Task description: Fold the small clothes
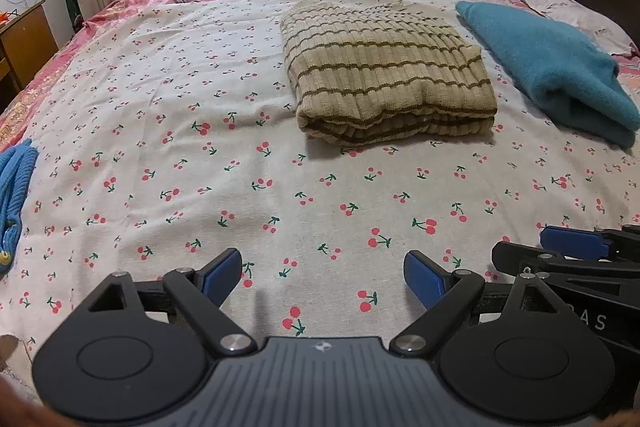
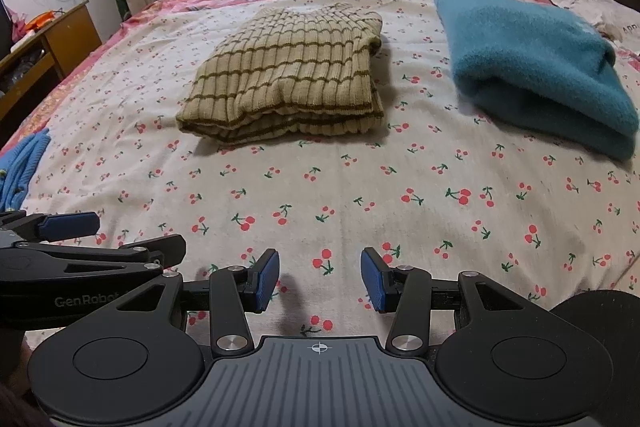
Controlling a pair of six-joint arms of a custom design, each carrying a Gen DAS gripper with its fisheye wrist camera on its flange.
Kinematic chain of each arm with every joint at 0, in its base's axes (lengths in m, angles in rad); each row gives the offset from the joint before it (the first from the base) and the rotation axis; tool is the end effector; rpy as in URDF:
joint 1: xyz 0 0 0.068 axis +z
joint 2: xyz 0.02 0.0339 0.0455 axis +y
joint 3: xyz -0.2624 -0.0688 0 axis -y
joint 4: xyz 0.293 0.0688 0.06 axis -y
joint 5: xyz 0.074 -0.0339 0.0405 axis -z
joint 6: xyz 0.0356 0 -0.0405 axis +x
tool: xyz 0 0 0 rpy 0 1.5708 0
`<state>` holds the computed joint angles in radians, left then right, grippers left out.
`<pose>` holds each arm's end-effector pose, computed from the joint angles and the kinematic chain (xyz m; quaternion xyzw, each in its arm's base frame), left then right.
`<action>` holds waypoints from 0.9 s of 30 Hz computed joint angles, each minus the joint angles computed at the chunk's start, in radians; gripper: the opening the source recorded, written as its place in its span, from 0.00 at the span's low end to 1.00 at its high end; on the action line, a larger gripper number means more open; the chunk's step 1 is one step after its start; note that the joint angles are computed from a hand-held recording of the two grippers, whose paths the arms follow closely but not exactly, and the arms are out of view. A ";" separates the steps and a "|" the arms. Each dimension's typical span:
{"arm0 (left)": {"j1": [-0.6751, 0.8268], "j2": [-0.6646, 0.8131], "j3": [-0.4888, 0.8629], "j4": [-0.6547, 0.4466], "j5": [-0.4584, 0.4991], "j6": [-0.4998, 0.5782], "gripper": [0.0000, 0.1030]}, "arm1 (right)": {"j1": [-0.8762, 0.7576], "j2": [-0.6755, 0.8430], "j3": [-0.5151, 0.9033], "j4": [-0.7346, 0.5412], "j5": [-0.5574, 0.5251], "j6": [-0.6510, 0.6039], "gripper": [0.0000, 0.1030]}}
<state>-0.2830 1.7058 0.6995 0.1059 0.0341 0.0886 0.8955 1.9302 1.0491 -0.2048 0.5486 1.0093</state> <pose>0.3173 -0.0935 0.0722 0.1799 0.9269 -0.0479 0.3258 0.2606 0.2957 0.0789 0.1181 0.9293 0.0359 0.3482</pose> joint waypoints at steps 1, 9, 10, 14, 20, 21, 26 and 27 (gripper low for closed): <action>0.001 0.000 0.000 -0.001 0.001 -0.001 0.91 | 0.000 0.000 0.000 0.000 0.000 0.000 0.44; 0.000 -0.003 -0.003 0.001 0.002 -0.003 0.91 | 0.001 0.001 0.000 0.000 -0.001 0.002 0.44; 0.000 -0.003 -0.003 0.001 0.002 -0.003 0.91 | 0.001 0.001 0.000 -0.001 -0.001 0.003 0.44; 0.000 -0.005 -0.006 0.002 0.004 -0.005 0.91 | 0.004 0.003 0.001 -0.003 0.000 0.008 0.44; 0.002 -0.007 -0.008 0.001 0.005 -0.005 0.91 | 0.004 0.004 0.000 -0.003 -0.002 0.008 0.44; 0.002 -0.007 -0.007 0.001 0.005 -0.005 0.91 | 0.004 0.004 0.000 -0.003 -0.002 0.008 0.44; 0.002 -0.007 -0.009 0.002 0.004 -0.006 0.91 | 0.005 0.002 -0.003 0.000 -0.002 0.010 0.44; 0.002 -0.007 -0.009 0.002 0.004 -0.006 0.91 | 0.005 0.002 -0.003 0.000 -0.002 0.010 0.44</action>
